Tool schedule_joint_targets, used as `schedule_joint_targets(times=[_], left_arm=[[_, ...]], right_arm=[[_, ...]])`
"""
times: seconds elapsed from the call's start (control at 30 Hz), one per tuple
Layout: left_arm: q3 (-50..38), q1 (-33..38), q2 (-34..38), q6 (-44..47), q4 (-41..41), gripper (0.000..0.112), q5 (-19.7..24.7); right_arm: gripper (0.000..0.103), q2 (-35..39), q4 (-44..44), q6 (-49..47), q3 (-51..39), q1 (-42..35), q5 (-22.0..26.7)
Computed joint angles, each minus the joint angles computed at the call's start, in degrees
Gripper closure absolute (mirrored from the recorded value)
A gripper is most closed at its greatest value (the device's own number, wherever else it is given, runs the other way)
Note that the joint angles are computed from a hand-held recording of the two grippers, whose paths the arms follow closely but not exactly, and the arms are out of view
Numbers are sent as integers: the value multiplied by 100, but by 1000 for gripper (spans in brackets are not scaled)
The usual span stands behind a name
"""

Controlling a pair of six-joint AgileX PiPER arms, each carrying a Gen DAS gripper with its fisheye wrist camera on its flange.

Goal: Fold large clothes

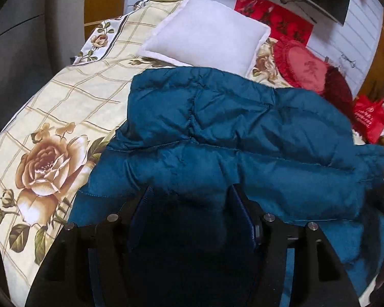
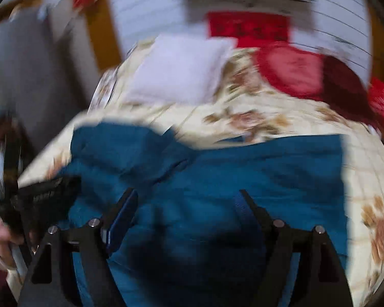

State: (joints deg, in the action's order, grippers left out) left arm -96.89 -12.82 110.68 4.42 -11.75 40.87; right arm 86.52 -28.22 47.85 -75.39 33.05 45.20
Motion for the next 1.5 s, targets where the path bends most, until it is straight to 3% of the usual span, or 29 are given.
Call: schedule_joint_targets(times=[0.1,0.2,0.37,0.47,0.57,0.67,0.8,0.9,1.03,1.2,1.33,1.5], left_arm=[[9,-74,80,-72,212,41,-245],[-156,-54,269,-41,131,40,-336],[-620,-68,506,-280,298,39,78],[-488,57,299,-40,-30,39,73],[-585,71,308,-196,284,40,-22],[-1260,89,750,-588,652,39,400],[-1648,50,1130,-853,873,38,489],[-1751,-73,1276,-966,1236,37,394],[-2019,-89,1489,-1065,1231,36,448],[-1867,-110,1449,-1115,1314,35,284],[-1636,-89,1324,-1075,1268,35,137],[-1450,-52,1204,-1038,1193,35,57]], right_arm=[[22,1004,-382,175,-642,41,339],[22,1347,-401,386,-731,-277,93],[22,1667,-162,420,-1034,-557,198],[22,1137,-51,261,-659,-454,191],[22,416,-483,571,-107,-349,363],[22,-99,-805,645,300,-503,708],[22,-63,-1127,579,455,-860,1113],[18,88,-599,370,652,-1522,542],[15,319,-760,743,861,-1784,-52],[15,398,-682,662,719,-1696,162],[15,-407,-685,822,1120,-1336,215],[15,-1356,-892,1103,1666,-445,715]])
